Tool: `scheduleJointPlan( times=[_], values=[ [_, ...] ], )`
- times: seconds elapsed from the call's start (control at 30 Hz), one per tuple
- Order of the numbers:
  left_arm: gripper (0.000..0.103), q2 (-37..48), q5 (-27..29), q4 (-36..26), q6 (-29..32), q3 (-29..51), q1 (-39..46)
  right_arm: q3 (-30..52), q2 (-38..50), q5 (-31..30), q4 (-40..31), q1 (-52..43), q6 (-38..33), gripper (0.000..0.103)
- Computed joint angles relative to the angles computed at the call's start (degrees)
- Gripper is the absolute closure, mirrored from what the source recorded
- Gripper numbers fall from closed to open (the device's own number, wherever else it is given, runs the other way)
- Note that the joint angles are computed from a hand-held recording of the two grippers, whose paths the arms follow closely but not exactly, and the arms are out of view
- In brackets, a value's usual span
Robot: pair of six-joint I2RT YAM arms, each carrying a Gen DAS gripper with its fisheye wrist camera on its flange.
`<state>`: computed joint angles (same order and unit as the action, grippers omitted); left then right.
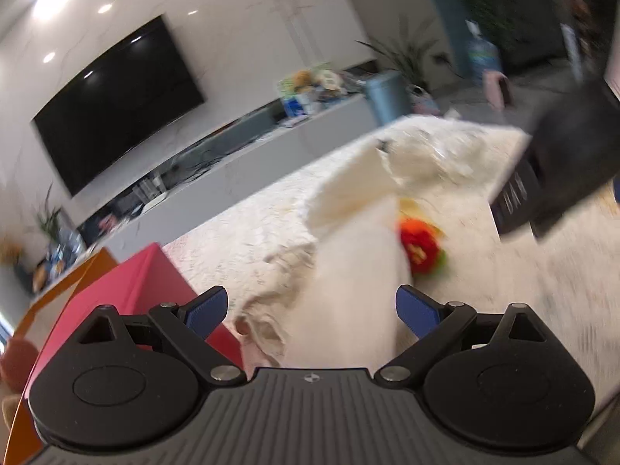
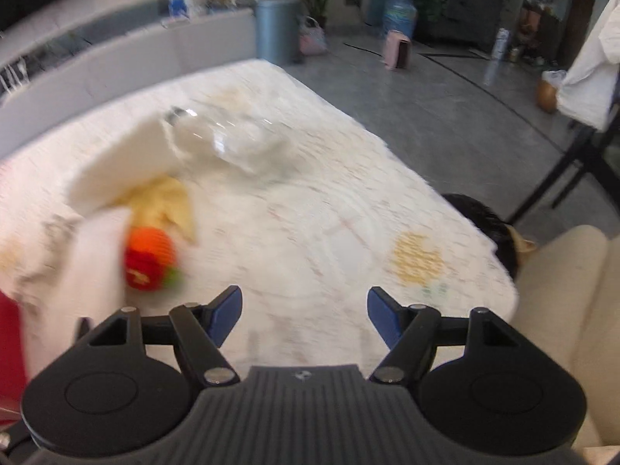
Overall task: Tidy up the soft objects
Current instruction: 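Move both tools back to the pile of soft items on the table, then grasp the white tissue with the left tool while the right grasps the white cotton pad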
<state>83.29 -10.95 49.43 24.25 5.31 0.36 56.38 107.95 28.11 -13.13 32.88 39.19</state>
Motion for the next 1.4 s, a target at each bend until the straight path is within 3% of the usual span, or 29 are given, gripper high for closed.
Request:
scheduleJointPlan(
  times=[0.07,0.17,0.23,0.43,0.63,0.77,0.9,1.03,1.2,1.4],
  values=[
    [0.000,1.04,-1.04,-1.07,2.25,0.37,-0.85,-1.49,-0.29,-1.33,1.61,-1.01,0.90,0.032],
    [0.001,2.59,1.53,-8.37,2.63,4.17,0.01,-2.00,-0.26,-2.20,2.52,-1.50,1.31,0.032],
    [0.013,4.93,0.39,-9.03,2.72,5.34,-0.38,-1.03,0.54,-2.10,2.33,-1.21,0.64,0.031],
    [0.025,0.25,5.39,-14.35,-0.17,5.51,4.24,1.36,2.78,-2.92,1.61,-0.31,-1.49,0.031],
    [0.066,-6.32,15.91,-31.74,-3.00,10.45,11.04,-4.05,-0.98,-10.56,12.36,-0.30,-2.96,0.031],
    [0.090,-8.40,17.87,-36.62,-3.12,11.62,13.39,-2.99,0.06,-12.74,13.90,0.97,-5.01,0.036],
    [0.094,-11.55,21.27,-42.25,-2.86,12.55,16.03,-2.26,1.46,-13.46,13.11,0.69,-4.75,0.043],
    [0.098,-16.26,30.46,-50.64,-0.34,15.20,22.43,-3.70,1.57,-15.62,14.55,-0.58,-3.31,0.042],
    [0.098,-21.29,38.81,-56.27,1.05,17.33,29.20,-7.52,0.86,-25.31,24.22,-2.07,-1.61,0.043],
    [0.098,-15.14,44.88,-60.27,0.59,21.70,33.27,-11.08,-0.83,-32.57,32.95,-2.49,0.27,0.041]
  ],
)
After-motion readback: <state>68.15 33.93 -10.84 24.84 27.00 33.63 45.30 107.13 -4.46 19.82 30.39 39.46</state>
